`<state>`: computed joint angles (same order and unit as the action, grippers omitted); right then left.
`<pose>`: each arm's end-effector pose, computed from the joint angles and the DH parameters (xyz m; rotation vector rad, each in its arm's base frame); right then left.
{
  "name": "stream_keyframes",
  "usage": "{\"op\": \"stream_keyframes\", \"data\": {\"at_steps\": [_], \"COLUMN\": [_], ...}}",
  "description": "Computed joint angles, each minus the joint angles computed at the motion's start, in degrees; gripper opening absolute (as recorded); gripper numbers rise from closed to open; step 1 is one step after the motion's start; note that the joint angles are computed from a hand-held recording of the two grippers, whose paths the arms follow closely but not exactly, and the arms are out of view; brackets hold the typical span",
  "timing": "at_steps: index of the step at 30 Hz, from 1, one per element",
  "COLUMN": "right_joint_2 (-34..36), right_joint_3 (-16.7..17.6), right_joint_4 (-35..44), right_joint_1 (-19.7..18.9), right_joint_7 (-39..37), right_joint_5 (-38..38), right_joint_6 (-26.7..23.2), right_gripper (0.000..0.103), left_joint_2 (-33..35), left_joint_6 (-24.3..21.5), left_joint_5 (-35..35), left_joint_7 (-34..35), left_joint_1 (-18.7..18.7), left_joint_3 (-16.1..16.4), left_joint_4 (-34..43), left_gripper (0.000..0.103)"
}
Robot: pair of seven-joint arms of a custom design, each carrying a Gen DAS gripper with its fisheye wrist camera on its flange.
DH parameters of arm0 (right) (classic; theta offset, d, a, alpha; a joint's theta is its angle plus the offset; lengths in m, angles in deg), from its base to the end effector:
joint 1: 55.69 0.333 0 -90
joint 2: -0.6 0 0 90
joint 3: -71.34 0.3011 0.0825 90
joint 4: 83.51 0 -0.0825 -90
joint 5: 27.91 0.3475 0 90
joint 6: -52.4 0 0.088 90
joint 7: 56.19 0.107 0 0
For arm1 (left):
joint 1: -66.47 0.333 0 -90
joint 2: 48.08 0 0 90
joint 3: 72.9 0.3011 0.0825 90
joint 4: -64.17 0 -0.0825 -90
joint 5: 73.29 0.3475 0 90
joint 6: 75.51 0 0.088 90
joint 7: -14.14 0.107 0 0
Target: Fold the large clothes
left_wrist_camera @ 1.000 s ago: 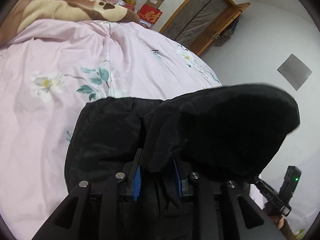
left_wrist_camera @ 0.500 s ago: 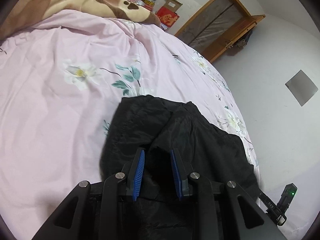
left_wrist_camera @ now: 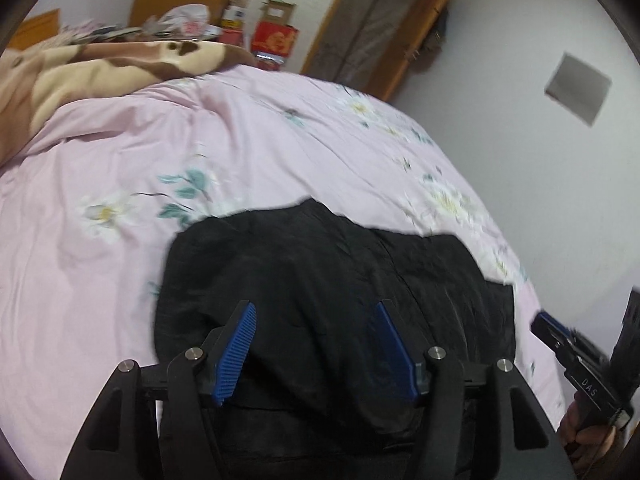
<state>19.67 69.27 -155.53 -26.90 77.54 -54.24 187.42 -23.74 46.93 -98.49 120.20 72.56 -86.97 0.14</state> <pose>0.5925 0.2973 0.6521 -1.6025 1.7590 -0.7173 0.6703 -0.0672 0.6384 -1.7271 2.2093 -1.1624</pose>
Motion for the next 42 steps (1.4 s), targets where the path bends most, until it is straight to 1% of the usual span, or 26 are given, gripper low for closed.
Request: {"op": "stream_keyframes", "data": {"at_steps": [1, 2, 4, 6, 10, 12, 13, 14, 16, 17, 18, 21, 24, 26, 28, 30, 32, 35, 37, 39, 42], "right_joint_2": [1.3, 2.7, 5.5, 7.4, 9.8, 9.4, 9.4, 9.3, 9.9, 9.9, 10.3, 11.5, 12.5, 12.3, 11.1, 8.9, 7.5, 9.1, 9.5, 9.4, 10.6], "right_joint_3": [0.2, 0.4, 0.3, -0.5, -1.7, -1.9, -1.8, -1.7, -1.7, -1.9, -2.1, -2.6, -2.9, -2.9, -3.5, -4.2, -4.4, -3.1, -2.8, -2.4, -3.0], "right_joint_4": [1.2, 2.5, 5.1, 6.7, 8.0, 6.3, 5.2, 4.5, 4.2, 3.5, 3.7, 4.9, 6.2, 6.8, 6.3, 3.3, 1.4, 2.6, 2.5, 2.1, 2.8], "right_joint_1": [-0.1, -0.2, 0.1, 0.8, 1.3, 1.0, 0.6, 0.3, 0.1, 0.3, 0.5, 1.0, 1.6, 1.8, 2.9, 4.2, 5.3, 4.9, 4.3, 3.4, 3.8], "right_joint_7": [-0.3, -0.9, -2.0, -2.3, -3.7, -3.5, -3.8, -4.1, -4.6, -4.2, -4.2, -4.2, -4.4, -3.6, -1.2, 2.0, 4.4, 2.6, 2.7, 3.1, 2.5], "right_joint_5": [0.8, 1.7, 3.1, 3.5, 3.9, 4.6, 5.2, 5.5, 6.0, 5.7, 5.4, 4.8, 3.9, 4.4, 3.0, -0.2, -3.6, -4.4, -3.9, -2.4, -3.8], "right_joint_6": [-0.2, -0.6, -1.5, -3.2, -6.8, -6.6, -6.2, -6.1, -6.3, -5.8, -6.1, -7.4, -8.8, -10.1, -10.6, -9.2, -9.9, -12.8, -12.5, -11.8, -12.1], "right_gripper": [0.027, 0.028, 0.032, 0.041, 0.044, 0.045, 0.046, 0.046, 0.046, 0.046, 0.046, 0.046, 0.046, 0.046, 0.046, 0.047, 0.054, 0.055, 0.055, 0.055, 0.055], "left_joint_2": [-0.7, -1.8, -3.3, -3.8, -4.0, -4.0, -4.0, -3.9, -4.2, -4.5, -4.5, -3.8, -3.4, -3.5, -4.0, -5.4, -6.3, -6.8, -6.9, -6.3, -6.0], "left_joint_6": [0.8, 3.1, 5.8, 8.3, 13.2, 15.3, 15.7, 16.9, 19.3, 21.2, 21.8, 22.2, 21.8, 19.3, 18.0, 19.2, 20.1, 22.3, 23.8, 23.8, 24.9], "left_joint_5": [0.5, 0.6, 1.8, 4.9, 10.7, 12.8, 13.2, 15.2, 16.4, 17.1, 17.4, 17.1, 18.3, 18.7, 18.3, 19.2, 19.0, 18.6, 18.5, 19.2, 20.8], "left_joint_7": [0.5, 1.6, 2.4, 1.8, 1.2, 1.5, 1.6, 1.2, 0.8, 0.5, 0.1, -0.7, -2.0, -4.1, -5.5, -5.1, -5.0, -4.9, -5.1, -5.8, -7.0], "left_joint_1": [-0.4, -1.0, -2.1, -4.0, -6.2, -6.6, -6.6, -7.3, -7.5, -7.7, -7.7, -7.3, -7.6, -7.7, -7.4, -7.4, -7.3, -7.1, -7.1, -7.4, -7.9], "left_joint_3": [0.0, -0.3, 0.0, 0.7, 1.7, 1.7, 1.5, 1.9, 1.8, 1.8, 1.7, 1.1, 1.3, 1.5, 1.6, 1.8, 1.7, 1.7, 1.7, 1.9, 2.2], "left_joint_4": [-1.5, -4.2, -7.8, -10.5, -14.5, -16.4, -16.9, -17.9, -19.9, -21.5, -22.1, -22.6, -22.2, -20.8, -20.2, -22.0, -23.7, -26.4, -27.5, -27.0, -27.4], "left_gripper": [0.062, 0.062, 0.062, 0.062, 0.062, 0.062, 0.064, 0.064, 0.065, 0.065, 0.065, 0.066, 0.066, 0.066, 0.069, 0.069, 0.070, 0.072, 0.073, 0.073, 0.074]}}
